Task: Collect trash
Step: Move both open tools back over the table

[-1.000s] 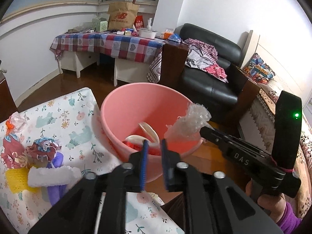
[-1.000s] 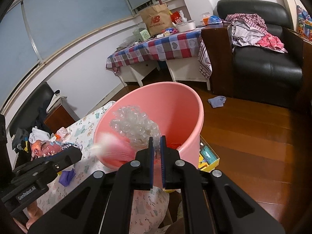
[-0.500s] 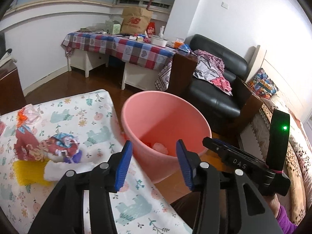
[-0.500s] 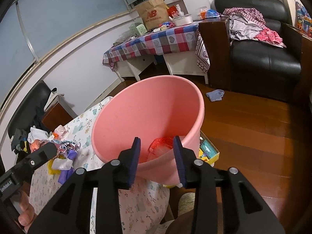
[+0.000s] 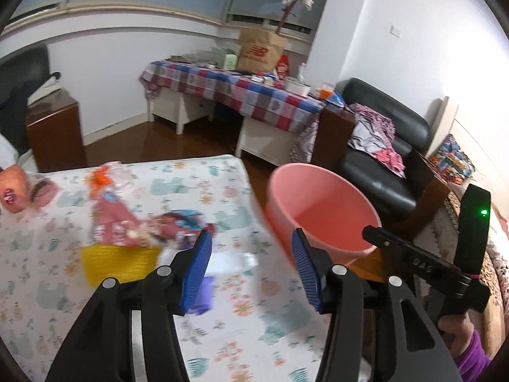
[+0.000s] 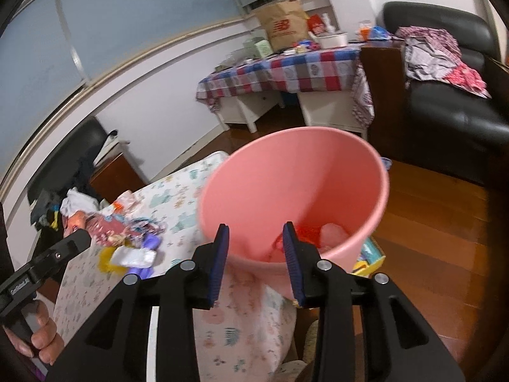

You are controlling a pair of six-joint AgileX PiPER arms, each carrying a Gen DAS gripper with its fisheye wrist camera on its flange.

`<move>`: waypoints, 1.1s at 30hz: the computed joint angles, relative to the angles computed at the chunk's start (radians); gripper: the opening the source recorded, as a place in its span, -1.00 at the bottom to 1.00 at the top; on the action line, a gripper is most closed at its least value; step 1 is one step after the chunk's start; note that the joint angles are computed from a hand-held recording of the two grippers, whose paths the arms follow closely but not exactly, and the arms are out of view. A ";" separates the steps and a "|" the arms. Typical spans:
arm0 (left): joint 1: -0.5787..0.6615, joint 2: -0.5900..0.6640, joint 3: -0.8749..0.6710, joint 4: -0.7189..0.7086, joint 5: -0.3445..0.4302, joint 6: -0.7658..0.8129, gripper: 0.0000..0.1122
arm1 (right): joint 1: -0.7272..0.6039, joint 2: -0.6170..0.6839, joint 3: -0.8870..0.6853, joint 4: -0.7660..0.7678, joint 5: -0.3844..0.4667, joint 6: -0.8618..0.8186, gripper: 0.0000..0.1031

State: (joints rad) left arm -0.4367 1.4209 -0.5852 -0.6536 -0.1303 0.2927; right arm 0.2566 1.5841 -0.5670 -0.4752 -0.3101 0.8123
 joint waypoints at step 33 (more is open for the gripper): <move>0.396 0.177 -0.016 0.833 -0.060 -0.762 -0.10 | 0.235 0.142 -0.183 -0.269 0.074 0.241 -0.30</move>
State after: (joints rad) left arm -0.0405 1.5978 -0.6015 0.1798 -0.1901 -0.4689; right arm 0.4917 1.7262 -0.7496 -0.7442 -0.2360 1.0528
